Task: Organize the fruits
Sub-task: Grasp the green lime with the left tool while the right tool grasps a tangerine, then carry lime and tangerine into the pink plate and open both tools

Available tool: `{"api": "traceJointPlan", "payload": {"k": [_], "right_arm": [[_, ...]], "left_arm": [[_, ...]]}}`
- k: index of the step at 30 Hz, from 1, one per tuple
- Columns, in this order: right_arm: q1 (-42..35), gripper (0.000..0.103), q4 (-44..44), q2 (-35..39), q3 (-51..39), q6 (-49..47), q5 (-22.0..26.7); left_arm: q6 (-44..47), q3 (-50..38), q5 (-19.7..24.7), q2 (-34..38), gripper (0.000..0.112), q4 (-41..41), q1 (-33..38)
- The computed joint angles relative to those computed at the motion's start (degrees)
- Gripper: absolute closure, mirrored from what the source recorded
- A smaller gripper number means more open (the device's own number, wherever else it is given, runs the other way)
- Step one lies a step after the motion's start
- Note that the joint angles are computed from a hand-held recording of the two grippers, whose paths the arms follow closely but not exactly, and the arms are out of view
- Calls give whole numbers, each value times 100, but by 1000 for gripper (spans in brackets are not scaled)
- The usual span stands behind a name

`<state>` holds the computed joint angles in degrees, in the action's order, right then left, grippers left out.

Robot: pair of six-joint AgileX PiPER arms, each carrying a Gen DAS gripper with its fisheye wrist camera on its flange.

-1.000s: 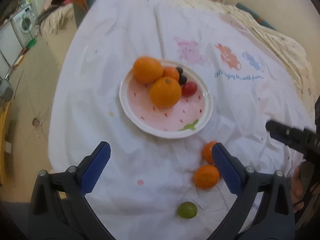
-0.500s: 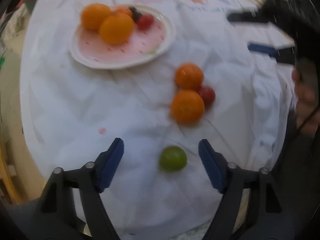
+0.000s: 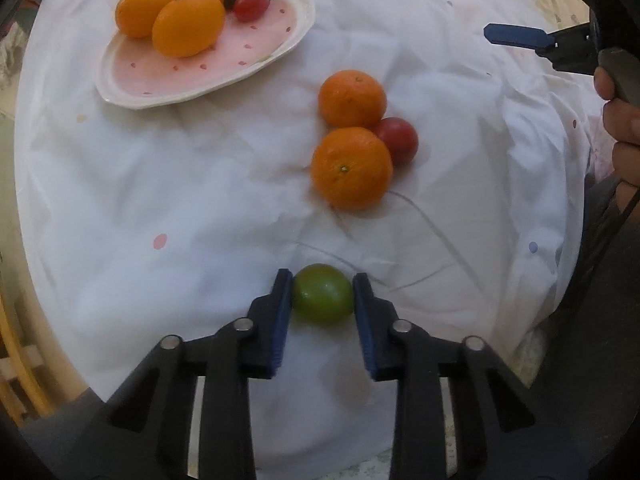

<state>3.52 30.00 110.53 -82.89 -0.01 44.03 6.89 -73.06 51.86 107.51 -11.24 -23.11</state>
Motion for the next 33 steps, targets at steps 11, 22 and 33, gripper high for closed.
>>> {"api": "traceJointPlan", "payload": {"k": [11,22,33], "right_arm": [[92,11,48,157,-86,-159,364],[541,36,300,947,-840,-494,1240],[1137,58,-945,1325,-1211,15,1058]], "left_arm": [[-504,-22,-197,-592,86,-195,686],[-1580,-398,-580,-651,86,475,1010],[-1685,-332,-679,-530,86,505,1054]]}}
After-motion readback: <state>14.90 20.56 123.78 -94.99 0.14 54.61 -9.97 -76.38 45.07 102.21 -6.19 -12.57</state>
